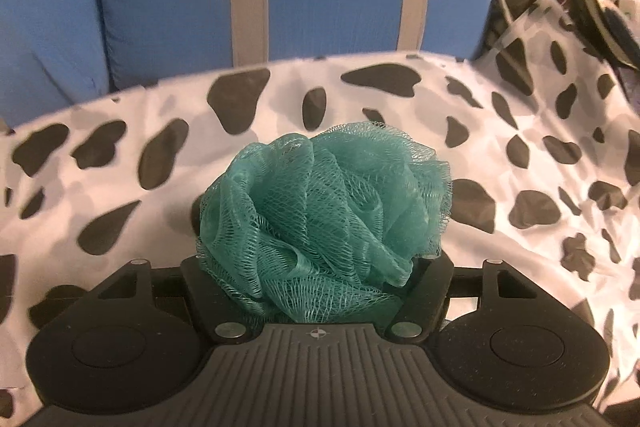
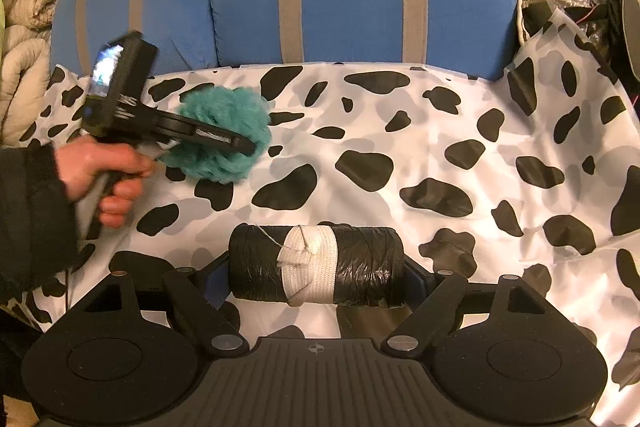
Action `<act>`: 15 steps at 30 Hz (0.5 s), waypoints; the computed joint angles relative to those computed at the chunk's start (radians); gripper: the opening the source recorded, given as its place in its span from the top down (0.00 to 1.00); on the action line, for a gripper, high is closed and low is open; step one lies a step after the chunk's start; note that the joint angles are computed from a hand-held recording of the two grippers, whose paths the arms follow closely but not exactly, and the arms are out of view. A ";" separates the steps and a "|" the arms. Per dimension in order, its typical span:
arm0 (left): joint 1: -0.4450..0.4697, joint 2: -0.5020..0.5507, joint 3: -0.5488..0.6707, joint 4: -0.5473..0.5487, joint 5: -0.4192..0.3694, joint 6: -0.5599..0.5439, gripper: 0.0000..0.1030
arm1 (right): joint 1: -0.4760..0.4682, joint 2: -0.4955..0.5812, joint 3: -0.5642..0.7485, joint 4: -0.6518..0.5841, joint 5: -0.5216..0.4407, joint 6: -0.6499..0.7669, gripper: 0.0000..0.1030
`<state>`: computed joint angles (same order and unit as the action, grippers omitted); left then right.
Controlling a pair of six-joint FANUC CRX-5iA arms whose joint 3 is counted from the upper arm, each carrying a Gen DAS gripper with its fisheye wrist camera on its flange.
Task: Organize soft objects
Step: 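Lift and carry the loofah and case toward the box with both grippers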
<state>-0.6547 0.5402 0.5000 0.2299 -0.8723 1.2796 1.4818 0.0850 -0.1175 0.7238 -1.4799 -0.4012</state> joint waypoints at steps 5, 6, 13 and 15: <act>0.007 -0.083 -0.081 0.004 0.033 -0.013 0.35 | -0.005 0.027 0.037 -0.029 -0.030 0.040 0.19; 0.009 -0.101 -0.101 0.007 0.040 -0.017 0.35 | -0.004 0.029 0.039 -0.031 -0.033 0.044 0.19; 0.026 -0.208 -0.203 0.017 0.048 -0.044 0.35 | 0.013 0.058 0.078 -0.055 -0.073 0.062 0.19; 0.030 -0.237 -0.231 0.023 0.049 -0.055 0.35 | 0.018 0.063 0.088 -0.068 -0.079 0.064 0.19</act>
